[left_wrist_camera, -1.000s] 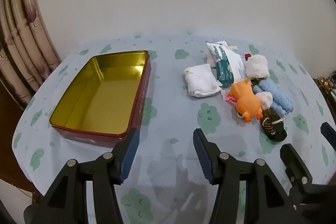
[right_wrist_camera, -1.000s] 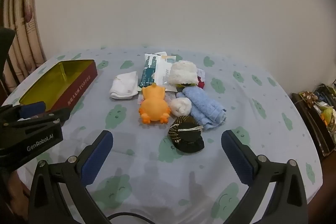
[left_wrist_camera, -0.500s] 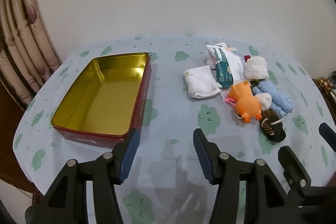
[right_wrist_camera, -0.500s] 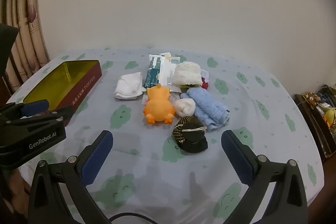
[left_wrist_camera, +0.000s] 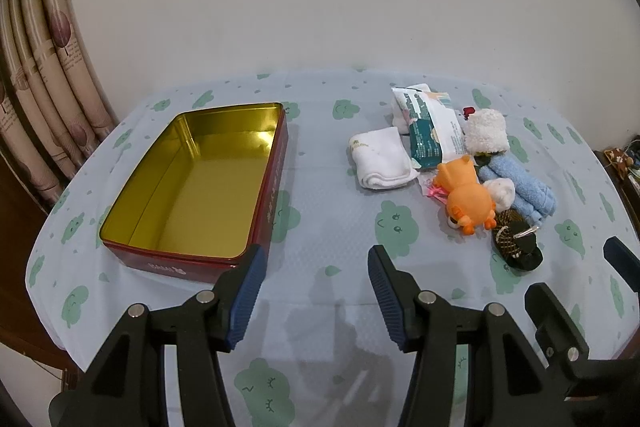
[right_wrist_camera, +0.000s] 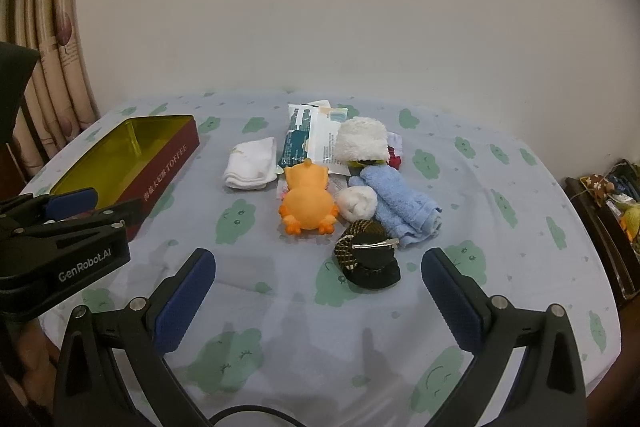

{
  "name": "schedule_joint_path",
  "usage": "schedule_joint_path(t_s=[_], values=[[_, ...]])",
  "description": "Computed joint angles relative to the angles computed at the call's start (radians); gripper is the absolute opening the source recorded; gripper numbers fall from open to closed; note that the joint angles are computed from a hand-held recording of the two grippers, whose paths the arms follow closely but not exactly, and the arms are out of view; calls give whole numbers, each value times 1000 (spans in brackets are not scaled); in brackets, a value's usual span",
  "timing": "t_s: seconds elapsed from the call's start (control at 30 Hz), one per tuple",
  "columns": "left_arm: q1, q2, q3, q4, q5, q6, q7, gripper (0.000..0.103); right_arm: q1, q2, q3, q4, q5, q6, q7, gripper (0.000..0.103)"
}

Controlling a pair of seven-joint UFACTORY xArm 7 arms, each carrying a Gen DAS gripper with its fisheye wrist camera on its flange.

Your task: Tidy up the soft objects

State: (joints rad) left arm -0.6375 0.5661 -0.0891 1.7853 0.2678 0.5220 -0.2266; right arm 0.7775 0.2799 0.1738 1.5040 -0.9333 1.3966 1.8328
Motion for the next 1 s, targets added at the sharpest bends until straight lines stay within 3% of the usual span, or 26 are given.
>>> schedule_joint_path(t_s=[1.0], values=[[1, 0, 1, 1, 2, 12, 6, 55, -18, 4, -7, -10, 36, -63, -13, 102]])
